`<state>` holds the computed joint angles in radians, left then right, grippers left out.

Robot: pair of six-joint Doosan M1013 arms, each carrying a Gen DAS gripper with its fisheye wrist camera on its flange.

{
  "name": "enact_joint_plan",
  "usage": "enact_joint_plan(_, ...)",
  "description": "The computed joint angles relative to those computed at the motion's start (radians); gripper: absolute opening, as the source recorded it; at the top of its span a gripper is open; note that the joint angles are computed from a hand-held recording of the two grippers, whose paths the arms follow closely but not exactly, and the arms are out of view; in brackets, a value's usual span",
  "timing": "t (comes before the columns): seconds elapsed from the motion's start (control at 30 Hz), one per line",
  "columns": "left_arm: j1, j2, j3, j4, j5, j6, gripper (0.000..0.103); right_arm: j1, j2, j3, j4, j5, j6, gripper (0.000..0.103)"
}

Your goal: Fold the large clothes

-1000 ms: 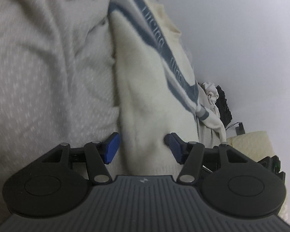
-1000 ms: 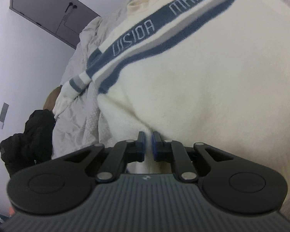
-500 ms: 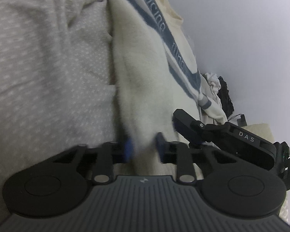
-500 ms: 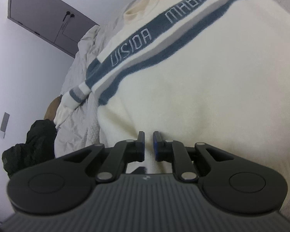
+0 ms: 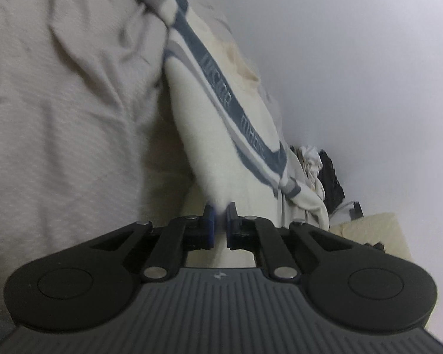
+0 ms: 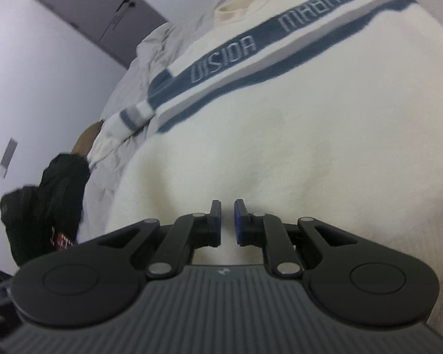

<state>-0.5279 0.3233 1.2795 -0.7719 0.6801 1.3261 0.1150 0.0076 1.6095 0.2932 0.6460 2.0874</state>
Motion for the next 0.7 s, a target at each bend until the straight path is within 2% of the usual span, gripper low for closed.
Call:
enact_joint_plan(0.1,-0.007,-0.017,-0.005,0.172,0.009,-0.097,0.007,0.016,0.007,-0.012,-0.008,0.025,-0.044,0.013)
enact_joint_plan(0.2,-0.017,0.0,-0.041,0.307,0.081,-0.189,0.008,0.044,0.023,-0.032,-0.09,0.072,-0.039,0.013)
enact_joint_plan(0.3,-0.043,0.027,-0.082,0.492,0.154,-0.282,0.008,0.071,0.045,-0.054,-0.188,0.126,-0.02,0.012)
enact_joint_plan(0.4,-0.045,0.046,-0.1,0.529,0.205,-0.288,0.008,0.079,0.059,-0.062,-0.218,0.153,-0.007,0.011)
enact_joint_plan(0.47,-0.046,0.051,-0.105,0.53,0.206,-0.283,0.008,0.075,0.058,-0.058,-0.218,0.156,-0.001,0.009)
enact_joint_plan(0.57,-0.05,0.047,-0.101,0.527,0.191,-0.261,0.01,0.069,0.049,-0.048,-0.207,0.138,0.021,0.011)
enact_joint_plan(0.6,-0.052,0.045,-0.101,0.531,0.186,-0.255,0.013,0.069,0.042,-0.045,-0.215,0.13,0.035,0.013)
enact_joint_plan(0.67,-0.061,0.042,-0.105,0.553,0.179,-0.241,0.04,0.071,0.027,-0.04,-0.246,0.109,0.063,0.013)
enact_joint_plan(0.7,-0.064,0.037,-0.102,0.562,0.165,-0.234,0.046,0.069,0.019,-0.038,-0.252,0.094,0.07,0.013)
